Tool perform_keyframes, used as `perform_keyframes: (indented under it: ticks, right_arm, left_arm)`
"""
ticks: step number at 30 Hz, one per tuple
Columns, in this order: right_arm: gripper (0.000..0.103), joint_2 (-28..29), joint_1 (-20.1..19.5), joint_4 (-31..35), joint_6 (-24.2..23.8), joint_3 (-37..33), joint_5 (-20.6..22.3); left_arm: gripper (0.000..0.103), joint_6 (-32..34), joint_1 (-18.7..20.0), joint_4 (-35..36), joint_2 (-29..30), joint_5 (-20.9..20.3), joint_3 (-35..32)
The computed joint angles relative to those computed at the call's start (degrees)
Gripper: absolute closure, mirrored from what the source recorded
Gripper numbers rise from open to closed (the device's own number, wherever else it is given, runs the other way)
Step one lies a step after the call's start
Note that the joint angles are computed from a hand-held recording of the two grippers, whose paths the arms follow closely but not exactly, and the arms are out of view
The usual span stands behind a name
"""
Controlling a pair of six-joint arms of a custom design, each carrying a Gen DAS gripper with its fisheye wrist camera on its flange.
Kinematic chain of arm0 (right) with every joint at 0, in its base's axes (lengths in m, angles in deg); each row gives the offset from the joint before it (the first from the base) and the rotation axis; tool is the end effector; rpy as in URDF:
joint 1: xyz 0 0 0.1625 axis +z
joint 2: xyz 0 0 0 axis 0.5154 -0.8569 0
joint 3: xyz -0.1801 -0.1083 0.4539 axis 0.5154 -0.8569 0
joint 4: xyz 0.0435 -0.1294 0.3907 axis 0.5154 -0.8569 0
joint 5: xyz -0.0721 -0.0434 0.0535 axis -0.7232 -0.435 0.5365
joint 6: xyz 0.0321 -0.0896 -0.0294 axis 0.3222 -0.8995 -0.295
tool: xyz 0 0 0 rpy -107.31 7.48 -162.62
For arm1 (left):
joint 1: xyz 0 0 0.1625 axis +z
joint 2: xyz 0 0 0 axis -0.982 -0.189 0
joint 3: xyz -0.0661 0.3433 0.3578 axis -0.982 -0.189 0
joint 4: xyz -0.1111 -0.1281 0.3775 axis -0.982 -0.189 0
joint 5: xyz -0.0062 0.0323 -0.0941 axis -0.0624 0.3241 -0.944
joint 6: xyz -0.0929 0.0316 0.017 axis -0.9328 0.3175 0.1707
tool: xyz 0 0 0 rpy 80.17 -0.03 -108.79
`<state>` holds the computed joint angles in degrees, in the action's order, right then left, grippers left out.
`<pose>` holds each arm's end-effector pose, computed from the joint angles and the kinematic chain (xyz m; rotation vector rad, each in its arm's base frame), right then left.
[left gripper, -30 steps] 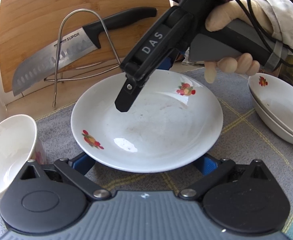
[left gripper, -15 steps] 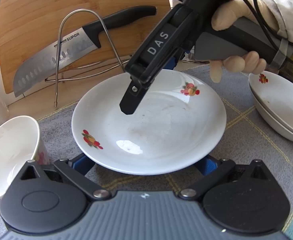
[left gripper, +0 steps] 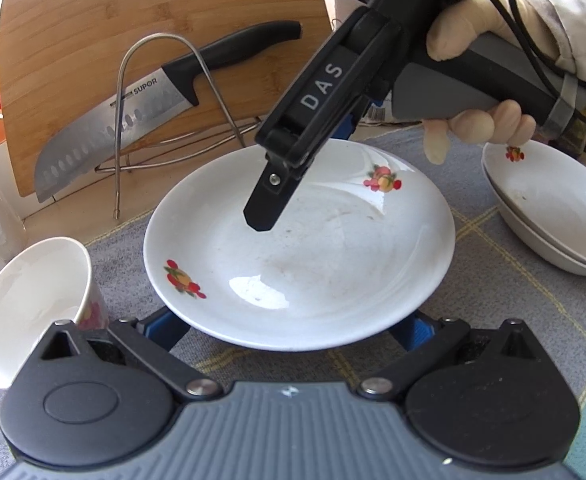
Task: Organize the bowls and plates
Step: 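Lift the white fruit-decal plate off the mat with the right tool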
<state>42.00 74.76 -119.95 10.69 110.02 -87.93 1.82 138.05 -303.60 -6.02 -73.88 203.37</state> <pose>0.2932 -0.6628 -0.0935 1.2611 -2.5268 -0.0763 -0.0388 -0.4646 0.1663 0.6602 2.1859 -0.8280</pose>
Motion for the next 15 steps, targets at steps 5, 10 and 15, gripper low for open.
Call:
perform_keyframes:
  ticks: [5, 10, 15]
  right_arm:
    - [0.0, -0.9, 0.3, -1.2, -0.2, 1.4, 0.4]
    - [0.0, -2.2, 0.4, -2.6, 0.1, 3.3, 1.4]
    - [0.0, -3.9, 0.6, -4.9, 0.1, 6.1, 1.8]
  left_arm:
    - [0.001, -0.3, -1.3, 0.5, -0.7, 0.9, 0.7]
    - [0.001, -0.7, -2.9, 0.7, -1.2, 1.8, 1.5]
    - [0.001, -1.4, -4.7, 1.4, -1.6, 2.8, 2.4]
